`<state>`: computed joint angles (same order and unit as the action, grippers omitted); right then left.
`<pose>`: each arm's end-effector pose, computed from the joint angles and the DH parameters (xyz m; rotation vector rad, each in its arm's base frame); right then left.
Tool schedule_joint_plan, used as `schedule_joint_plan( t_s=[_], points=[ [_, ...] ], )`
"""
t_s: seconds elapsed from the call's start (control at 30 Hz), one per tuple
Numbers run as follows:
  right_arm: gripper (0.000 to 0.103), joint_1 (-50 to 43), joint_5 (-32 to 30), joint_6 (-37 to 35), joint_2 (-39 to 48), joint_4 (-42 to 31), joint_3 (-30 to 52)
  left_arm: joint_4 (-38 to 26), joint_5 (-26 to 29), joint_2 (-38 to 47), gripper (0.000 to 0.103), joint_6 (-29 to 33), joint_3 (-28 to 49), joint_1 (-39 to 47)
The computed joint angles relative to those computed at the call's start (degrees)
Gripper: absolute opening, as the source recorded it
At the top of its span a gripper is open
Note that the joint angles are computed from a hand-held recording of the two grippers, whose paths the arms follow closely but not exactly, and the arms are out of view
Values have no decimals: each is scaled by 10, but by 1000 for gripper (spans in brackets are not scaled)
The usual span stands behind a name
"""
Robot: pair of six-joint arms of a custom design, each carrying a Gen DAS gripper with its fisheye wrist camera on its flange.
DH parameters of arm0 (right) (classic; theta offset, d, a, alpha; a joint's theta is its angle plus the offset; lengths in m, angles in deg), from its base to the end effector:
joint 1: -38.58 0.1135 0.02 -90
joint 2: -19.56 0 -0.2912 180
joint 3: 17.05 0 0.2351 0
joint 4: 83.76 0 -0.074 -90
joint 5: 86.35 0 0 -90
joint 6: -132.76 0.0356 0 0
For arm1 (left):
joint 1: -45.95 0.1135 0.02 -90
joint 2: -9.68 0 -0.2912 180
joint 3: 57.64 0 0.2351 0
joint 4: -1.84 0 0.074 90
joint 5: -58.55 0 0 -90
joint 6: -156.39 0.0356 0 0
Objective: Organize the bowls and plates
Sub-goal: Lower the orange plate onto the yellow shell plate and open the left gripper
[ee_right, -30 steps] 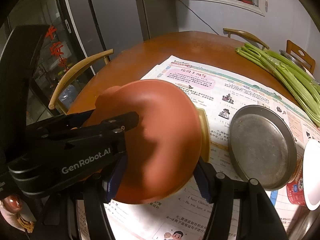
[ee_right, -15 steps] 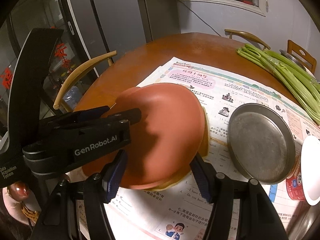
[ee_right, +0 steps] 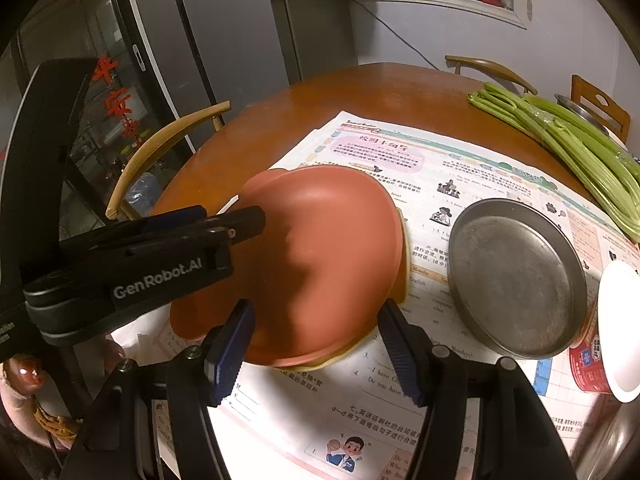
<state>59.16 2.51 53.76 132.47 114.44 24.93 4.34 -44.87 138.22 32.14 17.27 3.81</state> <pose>0.2586 0.0979 0.0723 -0.2179 2.4996 0.2543 0.3088 -0.2683 0.0674 0.0672 2.4533 -0.3083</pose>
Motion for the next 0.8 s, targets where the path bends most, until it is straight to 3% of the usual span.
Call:
schedule_joint_plan(
  t_s=[0.8],
  points=[
    [64, -6, 4, 3, -78, 20, -50, 23, -41, -70, 61, -6, -60, -31]
  ],
)
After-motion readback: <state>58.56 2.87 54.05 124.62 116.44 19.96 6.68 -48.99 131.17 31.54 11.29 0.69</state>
